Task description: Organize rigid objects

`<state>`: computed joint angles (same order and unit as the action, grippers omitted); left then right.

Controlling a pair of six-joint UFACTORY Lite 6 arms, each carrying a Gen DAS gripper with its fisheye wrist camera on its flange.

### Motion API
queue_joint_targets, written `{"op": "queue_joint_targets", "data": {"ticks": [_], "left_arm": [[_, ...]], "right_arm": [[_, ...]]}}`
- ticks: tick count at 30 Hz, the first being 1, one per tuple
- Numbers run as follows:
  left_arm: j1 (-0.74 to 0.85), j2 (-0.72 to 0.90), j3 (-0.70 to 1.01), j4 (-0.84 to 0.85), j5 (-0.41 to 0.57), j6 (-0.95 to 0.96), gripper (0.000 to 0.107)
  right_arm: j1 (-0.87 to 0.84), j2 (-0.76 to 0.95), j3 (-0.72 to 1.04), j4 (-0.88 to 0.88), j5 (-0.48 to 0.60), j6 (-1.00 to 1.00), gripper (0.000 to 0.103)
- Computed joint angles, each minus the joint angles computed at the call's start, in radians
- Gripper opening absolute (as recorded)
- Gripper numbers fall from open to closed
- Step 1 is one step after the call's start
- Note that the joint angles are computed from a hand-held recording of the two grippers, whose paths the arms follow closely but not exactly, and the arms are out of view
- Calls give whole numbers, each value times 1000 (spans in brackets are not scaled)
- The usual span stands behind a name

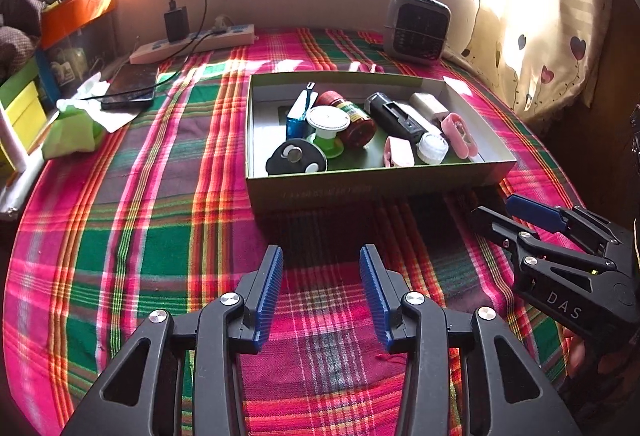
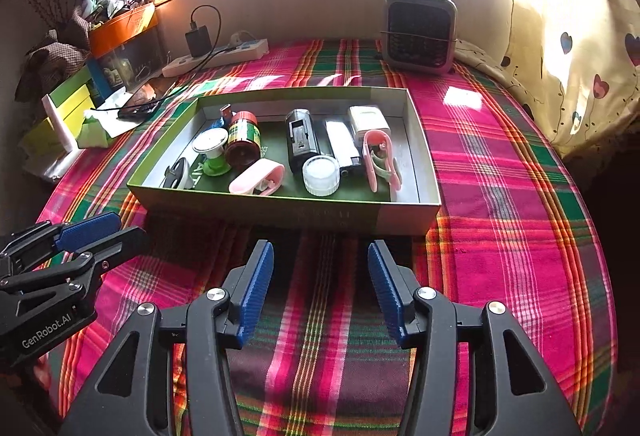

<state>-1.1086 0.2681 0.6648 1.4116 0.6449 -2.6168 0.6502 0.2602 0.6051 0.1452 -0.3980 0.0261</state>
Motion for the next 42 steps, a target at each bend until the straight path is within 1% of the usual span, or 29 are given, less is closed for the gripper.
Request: {"op": "queue_joint_targets", "data": {"ticks": [2, 4, 7, 13, 14, 16, 17, 18, 19, 24, 26, 42], "left_arm": [[-9, 34, 13, -5, -12, -6, 46], [-11, 54, 15, 15, -36, -34, 46], [-35, 69, 20, 19, -17, -61, 46], [-66, 132, 88, -67, 37, -3, 48], [-71, 145, 101, -81, 48, -1, 50], [-79, 172, 131, -114, 71, 12, 51], [-80, 188, 155, -146, 81, 45, 52], [-82, 199, 172, -170, 90, 67, 52], [-82, 201, 177, -179, 93, 72, 52], [-81, 201, 175, -178, 93, 54, 52], [-81, 204, 180, -184, 96, 57, 53], [-81, 206, 182, -184, 96, 57, 53]], "right_arm": [[4, 6, -13, 26, -3, -18, 51], [9, 14, -17, 82, 3, -64, 51], [9, 24, -25, 142, 5, -121, 51], [6, 20, -52, 195, -21, -164, 51], [6, 17, -56, 202, -23, -170, 52], [12, 17, -62, 240, -30, -196, 59], [9, 18, -64, 246, -33, -196, 64], [1, 16, -68, 230, -33, -177, 66], [-8, 15, -71, 210, -32, -159, 67], [-6, 18, -67, 219, -31, -169, 68], [-9, 22, -62, 212, -29, -165, 70], [-7, 24, -63, 213, -32, -165, 72]]}}
